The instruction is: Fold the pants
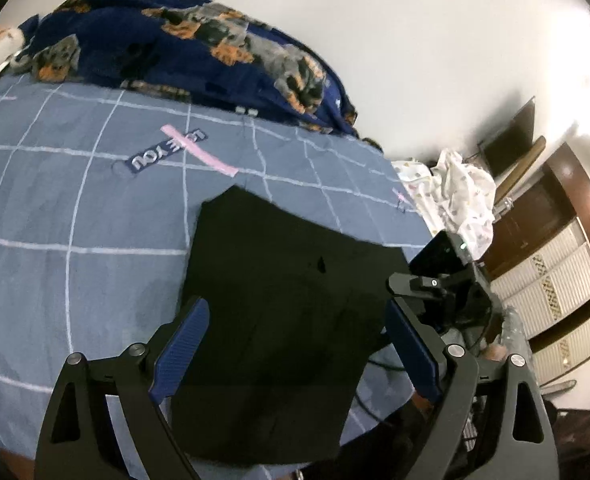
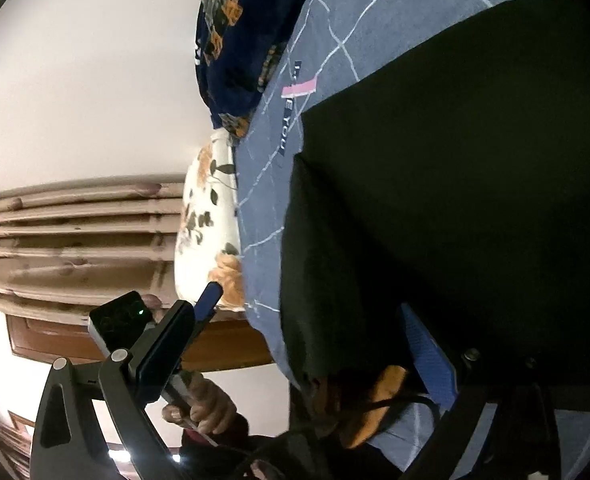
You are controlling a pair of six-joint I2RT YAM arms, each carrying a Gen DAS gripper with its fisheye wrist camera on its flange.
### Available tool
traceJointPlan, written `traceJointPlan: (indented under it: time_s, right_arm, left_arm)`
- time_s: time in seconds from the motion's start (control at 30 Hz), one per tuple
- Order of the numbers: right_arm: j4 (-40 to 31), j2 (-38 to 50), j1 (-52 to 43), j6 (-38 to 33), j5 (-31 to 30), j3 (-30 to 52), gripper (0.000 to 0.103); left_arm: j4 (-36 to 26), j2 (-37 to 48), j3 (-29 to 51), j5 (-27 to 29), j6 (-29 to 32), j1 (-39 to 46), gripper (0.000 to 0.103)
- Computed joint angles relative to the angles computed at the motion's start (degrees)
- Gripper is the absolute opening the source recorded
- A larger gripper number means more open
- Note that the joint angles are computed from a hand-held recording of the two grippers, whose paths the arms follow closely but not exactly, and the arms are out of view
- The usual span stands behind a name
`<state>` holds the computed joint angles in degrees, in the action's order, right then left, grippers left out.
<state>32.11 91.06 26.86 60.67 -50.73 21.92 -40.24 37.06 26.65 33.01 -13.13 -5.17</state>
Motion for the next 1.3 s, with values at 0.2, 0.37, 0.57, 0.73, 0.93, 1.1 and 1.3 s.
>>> traceJointPlan:
  time_s: [0.2, 0.37, 0.57, 0.73, 0.93, 1.1, 1.3]
  right_arm:
    - [-21.8, -5.3, 9.8, -11.5, 14.9, 5.9, 0.057]
    - [-22.0, -8.6, 8.7, -12.6, 14.7, 5.0, 0.016]
    - [-32.5, -21.3, -4.2, -18.6, 5.8, 7.0, 0.009]
    - [-49.5, -23.4, -21.6, -34.1, -0.8, 11.7, 0.009]
    - [-60.3, -11.3, -41.8, -53.0, -4.9, 15.6, 0.009]
    - [-62.7, 0.7, -51.4, -62.1, -7.3, 19.0, 0.009]
    - [-63.5, 5.1, -54.4, -64.8, -9.0, 21.9, 0.009]
  left_arm:
    - [1.6, -0.1, -2.2, -4.5, -3.0, -5.9, 0.089]
    - [-0.5, -2.7, -0.8, -9.9, -4.5, -9.9, 0.089]
    - [-2.5, -4.6, 2.1, -14.1, -7.5, -13.4, 0.09]
    - [1.8, -0.1, 2.5, -18.9, -12.4, -21.3, 0.09]
    - [10.0, 10.4, 3.3, -23.4, -17.5, -31.6, 0.09]
    - [15.2, 18.5, 5.4, -26.2, -18.6, -37.3, 0.09]
    - [17.7, 25.9, 8.1, -27.0, -19.0, -40.2, 0.09]
